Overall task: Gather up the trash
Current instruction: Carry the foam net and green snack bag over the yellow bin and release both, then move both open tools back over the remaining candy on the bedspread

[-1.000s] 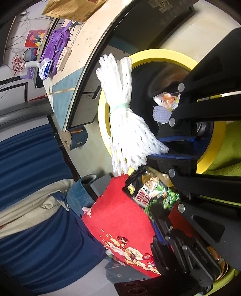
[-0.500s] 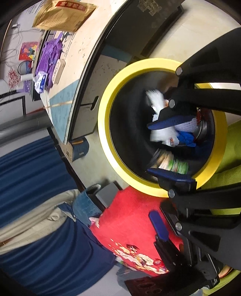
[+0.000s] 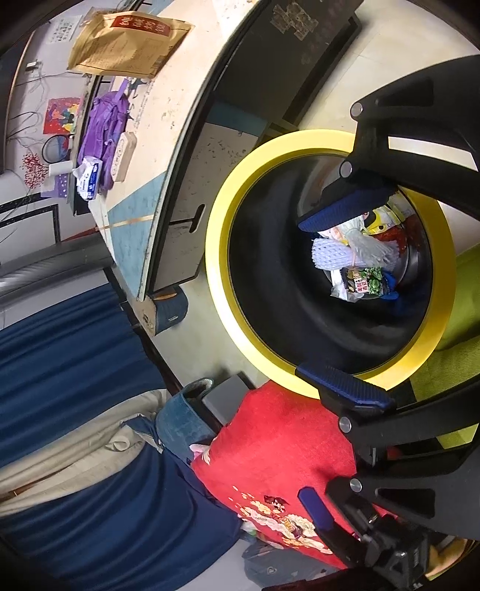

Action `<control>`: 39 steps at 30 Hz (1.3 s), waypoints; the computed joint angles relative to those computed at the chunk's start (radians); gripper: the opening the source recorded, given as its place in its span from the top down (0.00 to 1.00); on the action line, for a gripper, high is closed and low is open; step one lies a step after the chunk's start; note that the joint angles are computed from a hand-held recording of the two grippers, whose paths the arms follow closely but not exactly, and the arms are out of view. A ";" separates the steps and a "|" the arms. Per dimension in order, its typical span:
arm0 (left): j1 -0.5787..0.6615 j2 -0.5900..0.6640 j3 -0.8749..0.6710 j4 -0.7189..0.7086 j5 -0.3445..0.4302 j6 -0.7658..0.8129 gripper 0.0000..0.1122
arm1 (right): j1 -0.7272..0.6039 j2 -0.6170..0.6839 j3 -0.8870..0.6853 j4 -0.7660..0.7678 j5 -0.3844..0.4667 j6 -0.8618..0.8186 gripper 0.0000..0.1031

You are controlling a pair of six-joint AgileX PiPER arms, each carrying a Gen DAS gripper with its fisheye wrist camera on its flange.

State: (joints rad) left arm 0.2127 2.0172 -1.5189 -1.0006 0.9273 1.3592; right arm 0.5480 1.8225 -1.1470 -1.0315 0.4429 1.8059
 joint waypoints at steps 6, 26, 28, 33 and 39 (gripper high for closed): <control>0.043 -0.011 -0.003 -0.018 0.000 0.008 0.18 | 0.030 -0.003 -0.017 -0.034 0.045 0.012 0.28; 0.188 -0.032 -0.041 -0.098 -0.030 0.033 0.18 | 0.192 0.059 -0.197 -0.115 0.140 -0.061 0.23; 0.209 -0.018 -0.071 -0.096 -0.024 0.007 0.18 | 0.207 0.073 -0.223 -0.105 0.145 -0.088 0.23; 0.248 0.011 -0.140 -0.096 -0.018 -0.043 0.18 | 0.237 0.111 -0.296 -0.069 0.154 -0.166 0.23; 0.293 0.043 -0.209 -0.085 -0.007 -0.082 0.18 | 0.261 0.157 -0.387 -0.008 0.150 -0.288 0.22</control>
